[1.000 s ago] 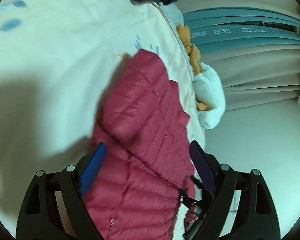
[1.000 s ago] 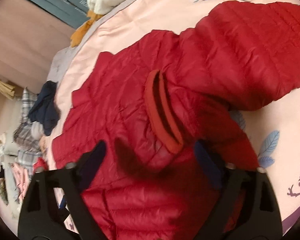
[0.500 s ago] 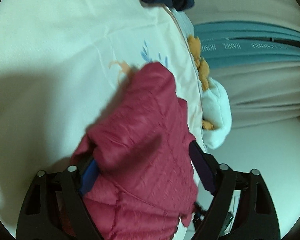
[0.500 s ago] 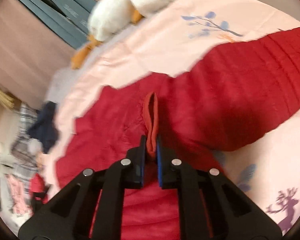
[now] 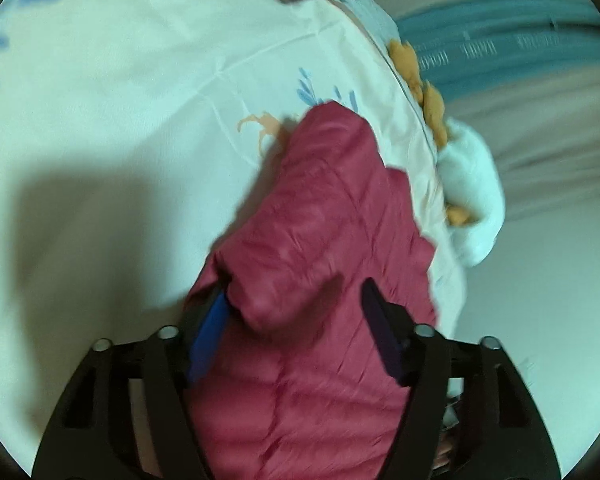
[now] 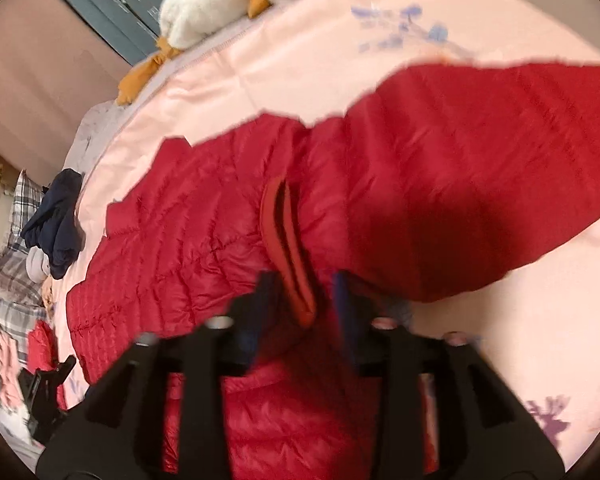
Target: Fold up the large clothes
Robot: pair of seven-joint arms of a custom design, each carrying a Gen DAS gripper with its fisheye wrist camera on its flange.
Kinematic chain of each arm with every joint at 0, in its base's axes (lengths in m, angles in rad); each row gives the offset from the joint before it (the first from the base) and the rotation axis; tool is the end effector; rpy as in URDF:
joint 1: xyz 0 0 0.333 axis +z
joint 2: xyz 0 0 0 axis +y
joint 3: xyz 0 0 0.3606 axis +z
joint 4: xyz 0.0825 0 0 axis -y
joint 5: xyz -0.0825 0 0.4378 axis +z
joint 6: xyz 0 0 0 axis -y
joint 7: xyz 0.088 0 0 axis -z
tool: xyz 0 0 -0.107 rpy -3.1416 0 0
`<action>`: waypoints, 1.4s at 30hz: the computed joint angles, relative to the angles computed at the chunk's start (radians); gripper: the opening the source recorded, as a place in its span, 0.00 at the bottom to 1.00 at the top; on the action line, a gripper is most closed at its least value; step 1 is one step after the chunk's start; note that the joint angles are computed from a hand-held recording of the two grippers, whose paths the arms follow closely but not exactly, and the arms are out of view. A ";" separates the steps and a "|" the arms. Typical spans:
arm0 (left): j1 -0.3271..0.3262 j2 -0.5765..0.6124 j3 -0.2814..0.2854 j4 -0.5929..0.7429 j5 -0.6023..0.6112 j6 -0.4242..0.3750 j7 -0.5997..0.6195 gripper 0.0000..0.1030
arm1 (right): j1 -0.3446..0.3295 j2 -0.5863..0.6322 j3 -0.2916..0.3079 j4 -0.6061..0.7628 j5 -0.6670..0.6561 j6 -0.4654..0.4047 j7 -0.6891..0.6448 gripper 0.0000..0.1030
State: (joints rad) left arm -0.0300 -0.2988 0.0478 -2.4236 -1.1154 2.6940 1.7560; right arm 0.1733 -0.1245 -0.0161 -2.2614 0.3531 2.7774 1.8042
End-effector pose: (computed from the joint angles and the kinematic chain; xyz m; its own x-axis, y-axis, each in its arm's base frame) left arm 0.5100 0.0398 0.4827 0.3674 -0.5654 0.7385 -0.6425 -0.7284 -0.2380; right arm 0.5791 0.0761 0.5003 -0.2231 -0.8832 -0.4126 -0.7818 0.4150 -0.4655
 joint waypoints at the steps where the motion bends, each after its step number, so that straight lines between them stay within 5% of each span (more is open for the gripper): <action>1: 0.027 -0.026 -0.033 -0.017 0.122 0.010 -0.061 0.73 | -0.009 -0.020 0.010 -0.019 -0.044 0.033 0.024 0.52; 9: 0.089 -0.111 -0.144 -0.054 0.605 0.066 -0.277 0.73 | 0.005 -0.044 0.043 -0.032 -0.235 0.087 0.012 0.53; 15: 0.147 -0.034 -0.282 0.029 0.969 0.084 -0.443 0.74 | 0.060 0.016 0.089 0.018 -0.340 0.112 -0.068 0.56; 21: 0.227 0.077 -0.402 0.122 1.357 -0.001 -0.692 0.74 | 0.075 0.114 0.121 0.098 -0.658 0.051 0.153 0.56; 25: 0.213 0.087 -0.385 0.106 1.476 0.016 -0.768 0.82 | 0.087 0.124 0.093 0.076 -0.680 0.088 0.151 0.58; 34: 0.108 0.067 -0.263 0.076 1.514 0.023 -0.771 0.83 | 0.060 0.082 0.063 0.021 -0.536 0.116 0.081 0.59; 42: 0.088 -0.014 -0.211 0.017 1.466 0.001 -0.765 0.83 | 0.010 0.024 0.050 -0.010 -0.497 0.070 0.111 0.59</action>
State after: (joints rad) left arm 0.0580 -0.3133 -0.1630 -2.4070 0.3508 2.6949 0.9906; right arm 0.1832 -0.1000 0.0337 -2.2709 -0.1434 2.8476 1.9156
